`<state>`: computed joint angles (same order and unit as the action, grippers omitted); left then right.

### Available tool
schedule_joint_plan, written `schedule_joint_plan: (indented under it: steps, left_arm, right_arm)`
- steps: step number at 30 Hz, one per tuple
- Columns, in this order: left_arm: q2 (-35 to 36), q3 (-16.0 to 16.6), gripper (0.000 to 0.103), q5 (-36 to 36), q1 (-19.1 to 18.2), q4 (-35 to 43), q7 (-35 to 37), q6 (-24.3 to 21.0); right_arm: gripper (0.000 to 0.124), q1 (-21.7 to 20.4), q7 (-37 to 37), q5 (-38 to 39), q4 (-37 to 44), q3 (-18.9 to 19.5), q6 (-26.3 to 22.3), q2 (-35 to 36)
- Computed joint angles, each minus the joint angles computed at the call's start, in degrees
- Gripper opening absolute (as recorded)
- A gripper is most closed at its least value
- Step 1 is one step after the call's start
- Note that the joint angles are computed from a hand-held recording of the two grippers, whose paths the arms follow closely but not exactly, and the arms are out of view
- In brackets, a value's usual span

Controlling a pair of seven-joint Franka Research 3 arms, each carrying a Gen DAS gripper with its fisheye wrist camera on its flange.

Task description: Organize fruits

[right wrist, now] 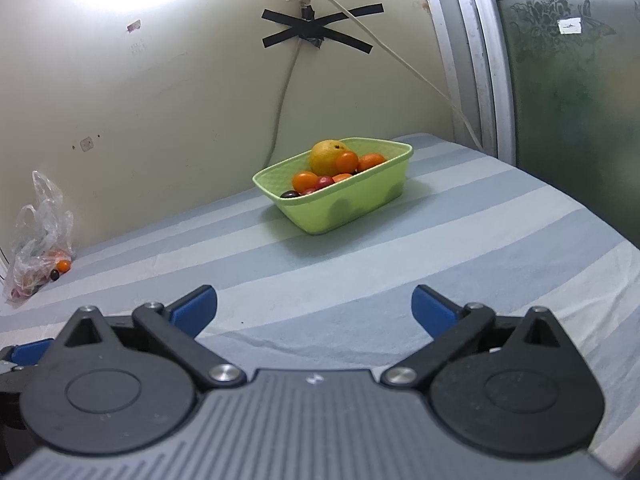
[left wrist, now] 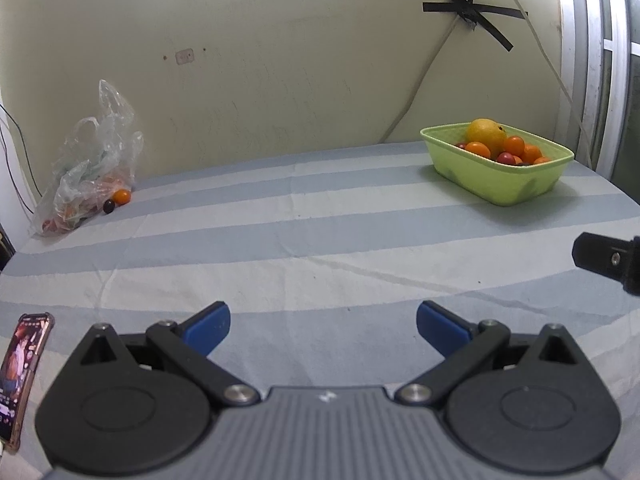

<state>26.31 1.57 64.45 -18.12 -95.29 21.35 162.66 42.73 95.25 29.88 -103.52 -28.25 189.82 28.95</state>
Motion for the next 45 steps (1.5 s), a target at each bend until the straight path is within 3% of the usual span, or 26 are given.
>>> schedule_joint_plan:
  steps: [12, 20, 23, 38, 41, 45]
  left_arm:
    - [0.91, -0.53, 0.103, -3.58, 0.0, 1.04, 3.68, -0.66]
    - [1.45, -0.82, 0.103, -6.65, 0.5, 1.31, 6.76, 0.85]
    - [1.37, -0.32, 0.103, -7.21, 0.29, 0.85, 6.9, 2.46]
    - [1.94, -0.11, 0.103, -10.7, -0.07, 0.8, 10.98, 1.8]
    - [2.02, -0.66, 0.103, -12.35, 0.52, 0.88, 12.37, 1.73]
    - [1.56, 1.18, 0.103, -11.08, -0.49, 0.76, 9.61, 1.8]
  right_arm:
    - [0.103, 4.33, 5.53, 1.17, 0.29, -5.81, -0.55, 2.01]
    - [0.103, 1.11, 7.14, -1.53, 0.69, -2.73, -1.91, 1.02]
    - [0.103, 2.15, 7.68, -2.4, 0.58, -3.89, -1.49, 1.42]
    - [0.103, -1.06, 7.85, -5.82, 1.39, -0.47, -3.02, 1.1]
    - [0.103, -5.47, 6.86, -8.35, 2.9, 4.0, -4.78, 0.47]
    - [0.103, -7.71, 6.11, -13.41, 5.67, 5.64, -8.05, 1.0]
